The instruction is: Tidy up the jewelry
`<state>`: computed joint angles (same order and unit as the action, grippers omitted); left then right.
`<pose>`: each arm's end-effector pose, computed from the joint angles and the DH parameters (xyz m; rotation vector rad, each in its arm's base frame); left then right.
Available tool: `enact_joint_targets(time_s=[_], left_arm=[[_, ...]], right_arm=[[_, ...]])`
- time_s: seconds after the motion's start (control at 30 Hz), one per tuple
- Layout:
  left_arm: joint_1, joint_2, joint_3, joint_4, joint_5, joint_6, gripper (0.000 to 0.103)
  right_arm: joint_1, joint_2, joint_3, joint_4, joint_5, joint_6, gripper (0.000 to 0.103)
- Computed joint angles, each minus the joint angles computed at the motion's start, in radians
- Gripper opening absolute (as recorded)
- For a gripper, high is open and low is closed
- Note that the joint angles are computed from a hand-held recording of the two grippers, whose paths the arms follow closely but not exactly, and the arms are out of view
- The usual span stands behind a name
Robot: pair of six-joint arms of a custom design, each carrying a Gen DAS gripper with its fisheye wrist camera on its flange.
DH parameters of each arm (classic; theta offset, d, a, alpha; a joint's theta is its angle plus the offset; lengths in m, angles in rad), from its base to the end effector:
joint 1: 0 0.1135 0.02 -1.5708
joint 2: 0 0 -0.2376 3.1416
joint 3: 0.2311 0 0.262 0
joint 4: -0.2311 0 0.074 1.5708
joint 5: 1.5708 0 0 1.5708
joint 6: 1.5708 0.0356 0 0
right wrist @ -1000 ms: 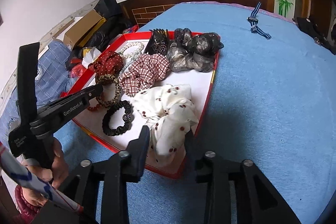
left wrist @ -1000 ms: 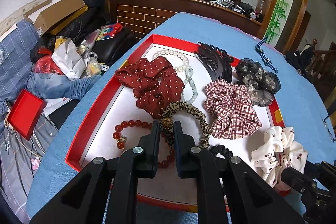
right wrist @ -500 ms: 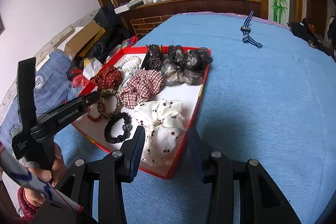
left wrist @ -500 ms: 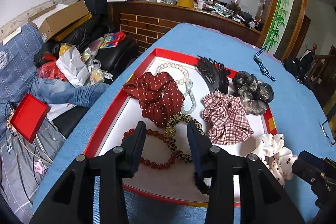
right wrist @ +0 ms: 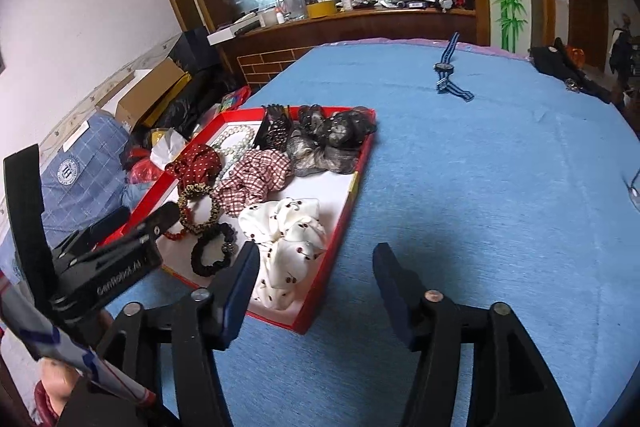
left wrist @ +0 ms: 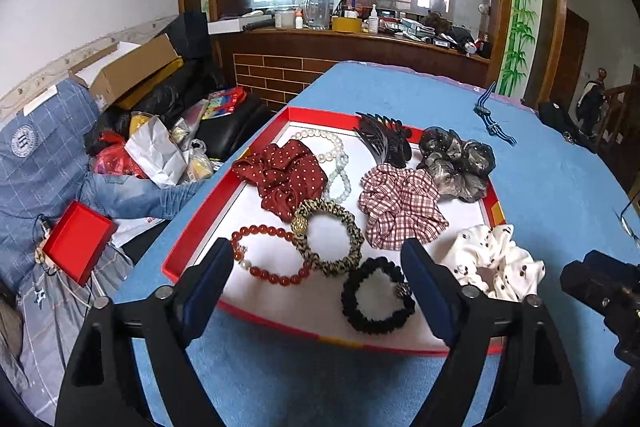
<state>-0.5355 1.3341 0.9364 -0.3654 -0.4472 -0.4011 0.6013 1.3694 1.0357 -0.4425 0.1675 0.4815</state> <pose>0.2653 -0.1395 0.2277 -0.0666 2.2427 0.0224 0.2598 0.1710 0.2430 -0.0582 2.3581 0.3402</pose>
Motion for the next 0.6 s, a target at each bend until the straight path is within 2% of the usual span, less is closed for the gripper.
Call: enact_joint_targets(time_s=[0.07, 0.23, 0.5, 0.6], left_arm=[[-0.025, -0.005, -0.007, -0.003, -0.039, -0.014, 0.093], [-0.094, -0.003, -0.003, -0.029, -0.138, -0.031, 0.096], [-0.164, -0.025, -0.004, -0.064, -0.231, -0.047, 0.100], [-0.179, -0.006, 0.020, -0.121, -0.283, -0.075, 0.101]], right_arm=[[0.002, -0.019, -0.017, -0.002, 0.016, 0.006, 0.067], [0.023, -0.083, -0.071, -0.012, 0.073, 0.019, 0.074], [0.070, -0.171, -0.124, -0.054, 0.149, 0.034, 0.082], [0.089, -0.198, -0.142, -0.068, 0.171, 0.040, 0.085]])
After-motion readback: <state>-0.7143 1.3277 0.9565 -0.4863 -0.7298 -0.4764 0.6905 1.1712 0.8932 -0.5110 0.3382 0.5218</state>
